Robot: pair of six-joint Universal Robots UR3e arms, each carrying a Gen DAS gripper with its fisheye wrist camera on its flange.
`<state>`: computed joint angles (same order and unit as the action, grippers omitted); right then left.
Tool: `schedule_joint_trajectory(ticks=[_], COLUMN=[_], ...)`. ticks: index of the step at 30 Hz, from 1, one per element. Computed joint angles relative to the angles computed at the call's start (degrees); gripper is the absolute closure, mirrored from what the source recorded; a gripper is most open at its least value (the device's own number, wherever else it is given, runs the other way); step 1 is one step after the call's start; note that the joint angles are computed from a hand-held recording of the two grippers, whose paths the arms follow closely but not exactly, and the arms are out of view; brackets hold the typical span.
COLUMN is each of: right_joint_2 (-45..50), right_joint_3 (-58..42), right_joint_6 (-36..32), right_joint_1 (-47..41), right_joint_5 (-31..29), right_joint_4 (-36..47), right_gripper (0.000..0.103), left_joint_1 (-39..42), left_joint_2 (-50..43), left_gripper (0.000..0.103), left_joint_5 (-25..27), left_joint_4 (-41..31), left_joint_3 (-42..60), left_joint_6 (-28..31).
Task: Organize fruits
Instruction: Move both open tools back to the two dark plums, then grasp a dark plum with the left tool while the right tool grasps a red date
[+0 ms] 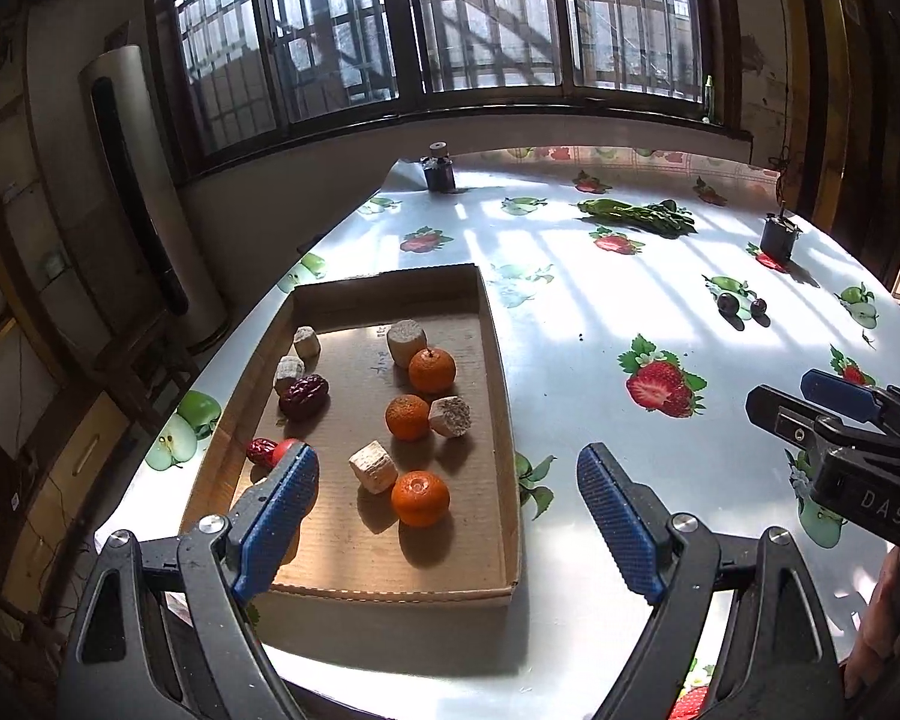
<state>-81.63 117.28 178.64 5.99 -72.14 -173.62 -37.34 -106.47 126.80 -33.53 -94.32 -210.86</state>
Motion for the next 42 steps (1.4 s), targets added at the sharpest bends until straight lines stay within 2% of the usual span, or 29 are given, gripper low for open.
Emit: schedule_joint_trajectory(ticks=[11, 17, 21, 25, 26, 28, 35, 37, 40, 42], right_joint_2=[0.17, -3.53, -1.74, 8.16, 11.42, 18.39, 35.40, 38.22, 38.11, 36.27], right_joint_3=[0.66, 0.86, -4.28, -16.12, -19.86, -28.39, -49.94, -53.94, -52.68, -49.69], right_joint_6=[-1.15, -3.34, -2.36, -2.36, -2.22, -0.99, 5.52, 5.77, 4.97, 5.19], right_joint_1=[-3.06, -11.58, -18.37, -18.82, -18.03, -15.99, -12.93, -12.11, -11.55, -12.34], right_joint_5=[0.32, 0.24, 1.16, -0.09, -1.11, -4.25, -5.06, -5.74, -7.24, -6.82], right_joint_4=[0.96, 4.20, 8.68, 12.95, 14.02, 17.08, 24.61, 26.98, 25.08, 23.75], right_gripper=[0.032, 0.031, 0.031, 0.031, 0.033, 0.047, 0.047, 0.051, 0.076, 0.076], left_joint_1=[1.60, 3.49, 3.85, 4.51, 4.60, 4.95, 7.10, 7.59, 7.90, 8.07], left_joint_2=[-1.70, -3.91, -7.96, -11.78, -12.55, -13.65, -15.54, -16.45, -19.59, -22.88], left_gripper=[0.015, 0.015, 0.015, 0.015, 0.015, 0.015, 0.015, 0.015, 0.015, 0.015], left_joint_5=[-4.36, -8.48, -11.45, -15.98, -16.63, -17.54, -19.15, -20.13, -21.25, -22.70], left_joint_4=[0.59, 1.24, 1.16, -0.78, -1.32, -2.47, -5.59, -6.25, -8.02, -10.12], left_joint_3=[0.76, 4.54, 10.02, 15.30, 16.43, 18.22, 21.54, 23.18, 28.54, 34.25], left_joint_6=[1.56, 3.84, 5.65, 7.10, 7.55, 8.05, 7.35, 7.28, 7.49, 7.78])
